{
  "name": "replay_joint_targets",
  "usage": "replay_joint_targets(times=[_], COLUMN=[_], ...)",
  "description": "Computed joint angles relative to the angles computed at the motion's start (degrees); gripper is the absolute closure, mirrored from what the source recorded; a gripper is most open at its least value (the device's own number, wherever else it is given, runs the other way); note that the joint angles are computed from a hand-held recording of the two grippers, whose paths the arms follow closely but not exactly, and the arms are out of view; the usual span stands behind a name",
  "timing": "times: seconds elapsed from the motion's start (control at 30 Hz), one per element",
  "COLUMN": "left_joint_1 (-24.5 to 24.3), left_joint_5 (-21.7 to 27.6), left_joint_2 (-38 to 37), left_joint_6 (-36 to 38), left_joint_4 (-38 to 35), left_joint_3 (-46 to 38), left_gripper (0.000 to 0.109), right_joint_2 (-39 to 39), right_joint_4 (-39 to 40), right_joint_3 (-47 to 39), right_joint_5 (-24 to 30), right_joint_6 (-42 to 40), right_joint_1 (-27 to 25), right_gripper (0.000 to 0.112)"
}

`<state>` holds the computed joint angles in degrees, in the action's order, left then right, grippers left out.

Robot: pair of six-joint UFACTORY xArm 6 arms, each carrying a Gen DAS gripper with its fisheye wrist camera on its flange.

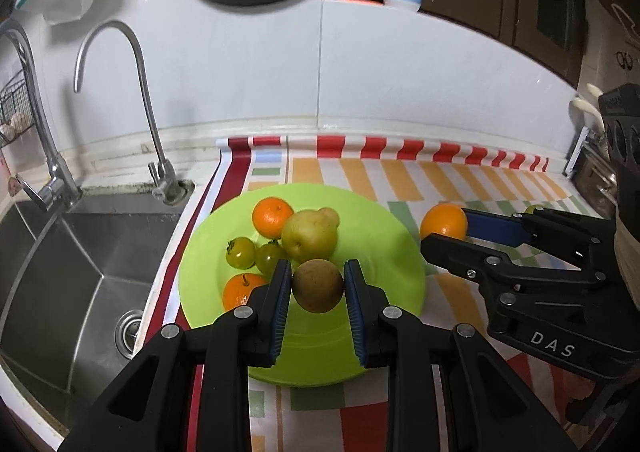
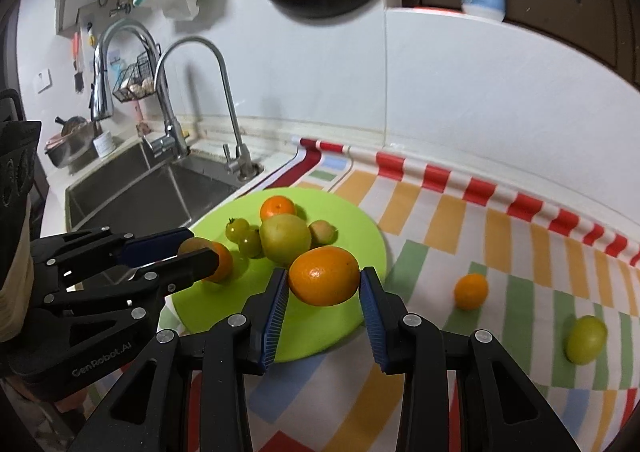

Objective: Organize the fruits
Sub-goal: 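Carry both held fruits onto the green plate and open both tools, then lift both open tools off the plate toward the last orange and green apple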

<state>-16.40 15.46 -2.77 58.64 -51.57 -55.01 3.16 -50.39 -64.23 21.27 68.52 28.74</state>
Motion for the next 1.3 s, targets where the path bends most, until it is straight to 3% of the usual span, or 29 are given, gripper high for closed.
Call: replay_joint_targets(times=[0.37, 0.43, 0.6, 0.97, 1.3], left_joint_1=[0.07, -0.01, -0.42, -2.4, -5.1], left_joint_5=[-0.71, -1.19, -3.05, -6.29, -6.76], left_joint_2=[4.16, 4.15, 2.95, -3.47, -10.2], left_joint_6=[-2.01, -1.54, -1.48, -1.25, 2.89], left_joint_4=[2.82, 2.36, 2.49, -0.26, -3.76], left_joint_3=[-2.57, -2.63, -1.7, 2.96, 7.01], left_gripper=[0.08, 0.074, 0.073, 0.071, 0.051], right_joint_2=[6.12, 6.53, 4.65, -4.55, -13.38], right_joint_4=[9.1, 10.09, 2.6, -4.91, -9.34], right_joint_3=[-3.4, -3.94, -3.4, 3.07, 8.79], right_joint_5=[-3.32, -2.92, -1.08, 3.86, 12.15], right_joint_6=[-9.97, -10.83, -3.77, 7.13, 15.48], right_joint_1=[-1.53, -1.66, -1.88, 0.05, 3.79], right_gripper=[0.074, 0.062, 0.06, 0.06, 0.049])
